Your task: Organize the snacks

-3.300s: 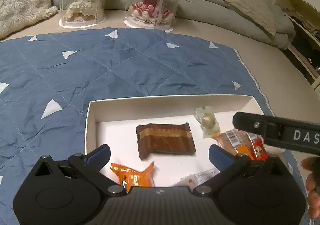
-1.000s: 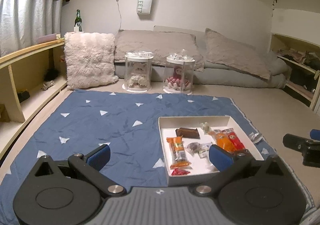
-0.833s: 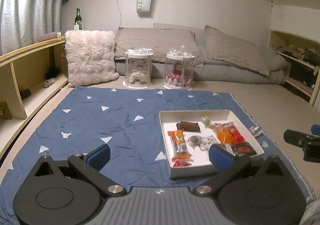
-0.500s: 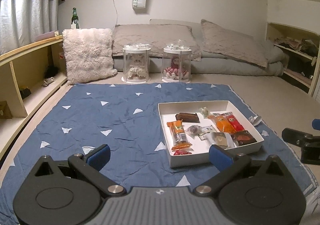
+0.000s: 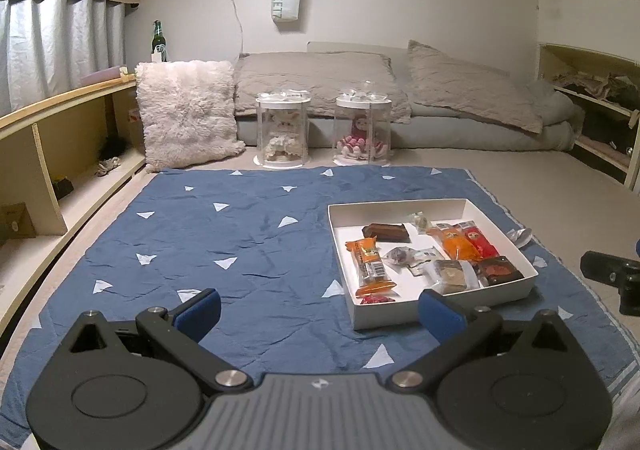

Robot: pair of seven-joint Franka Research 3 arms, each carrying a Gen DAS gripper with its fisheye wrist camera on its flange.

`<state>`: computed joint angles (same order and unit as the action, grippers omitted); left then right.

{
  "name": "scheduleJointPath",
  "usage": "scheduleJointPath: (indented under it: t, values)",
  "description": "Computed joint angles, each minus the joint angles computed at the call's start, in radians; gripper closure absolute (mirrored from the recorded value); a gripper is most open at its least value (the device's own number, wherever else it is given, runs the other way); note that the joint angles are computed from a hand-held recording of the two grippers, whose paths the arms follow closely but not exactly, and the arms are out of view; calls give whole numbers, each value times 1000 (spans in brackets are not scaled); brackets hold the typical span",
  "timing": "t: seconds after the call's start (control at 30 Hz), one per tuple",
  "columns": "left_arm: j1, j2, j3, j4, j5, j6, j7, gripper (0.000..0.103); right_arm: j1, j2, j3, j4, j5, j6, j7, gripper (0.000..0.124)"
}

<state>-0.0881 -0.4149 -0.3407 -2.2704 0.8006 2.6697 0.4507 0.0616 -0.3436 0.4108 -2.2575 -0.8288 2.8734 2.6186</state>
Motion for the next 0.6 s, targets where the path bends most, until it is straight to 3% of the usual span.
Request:
scheduleJointPath:
  t: [0.6]
  values:
    - [-3,7,1,6,6,0,-3,0,16,8,-9,9,-29,-14,17,21]
